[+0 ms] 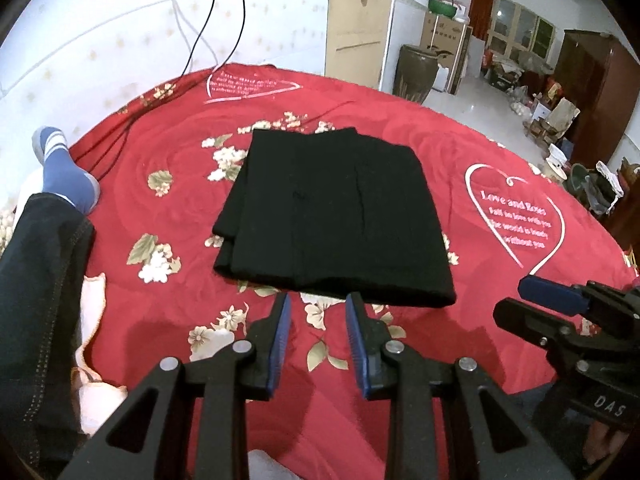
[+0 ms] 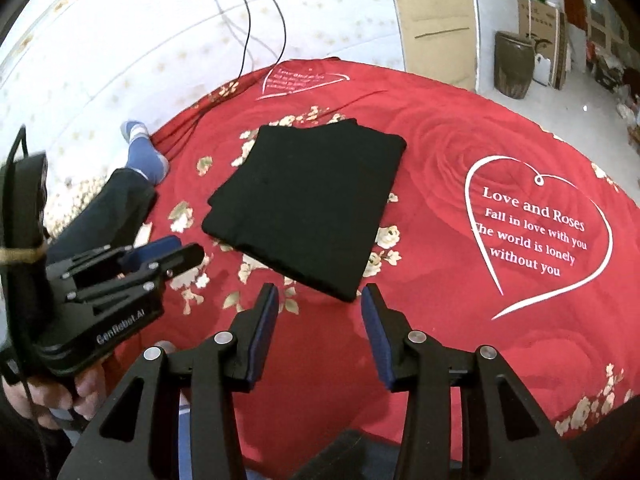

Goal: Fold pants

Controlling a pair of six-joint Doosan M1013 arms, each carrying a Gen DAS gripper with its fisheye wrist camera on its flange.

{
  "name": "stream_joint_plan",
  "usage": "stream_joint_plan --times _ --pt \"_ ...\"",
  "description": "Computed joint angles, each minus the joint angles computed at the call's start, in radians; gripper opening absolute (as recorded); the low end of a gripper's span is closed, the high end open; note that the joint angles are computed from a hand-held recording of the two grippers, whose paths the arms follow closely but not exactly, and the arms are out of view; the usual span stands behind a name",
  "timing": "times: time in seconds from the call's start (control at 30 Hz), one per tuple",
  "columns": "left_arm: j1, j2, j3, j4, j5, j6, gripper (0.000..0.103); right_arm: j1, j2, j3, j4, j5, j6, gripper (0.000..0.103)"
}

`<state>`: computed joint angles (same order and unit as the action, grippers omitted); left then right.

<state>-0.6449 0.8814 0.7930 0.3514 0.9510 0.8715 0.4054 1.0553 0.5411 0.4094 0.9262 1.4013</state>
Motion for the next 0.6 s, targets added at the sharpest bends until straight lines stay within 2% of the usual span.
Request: stream_joint_plan --times 0.2,0.3,0.6 --pt "0.001 0.029 -0.037 -0.018 0.039 0.019 0.031 0.000 0.023 -0.010 -0.027 0.011 0.004 0.044" --pt "0.000 0.037 -0.046 -0.030 0.044 0.028 0.036 -0.002 0.038 -0.033 -0.022 0.041 0.017 0.044" --pt "-0.002 0.040 -0.044 -0.025 0.058 0.018 0.036 -0.008 0.053 -0.056 -0.007 0.072 0.039 0.044"
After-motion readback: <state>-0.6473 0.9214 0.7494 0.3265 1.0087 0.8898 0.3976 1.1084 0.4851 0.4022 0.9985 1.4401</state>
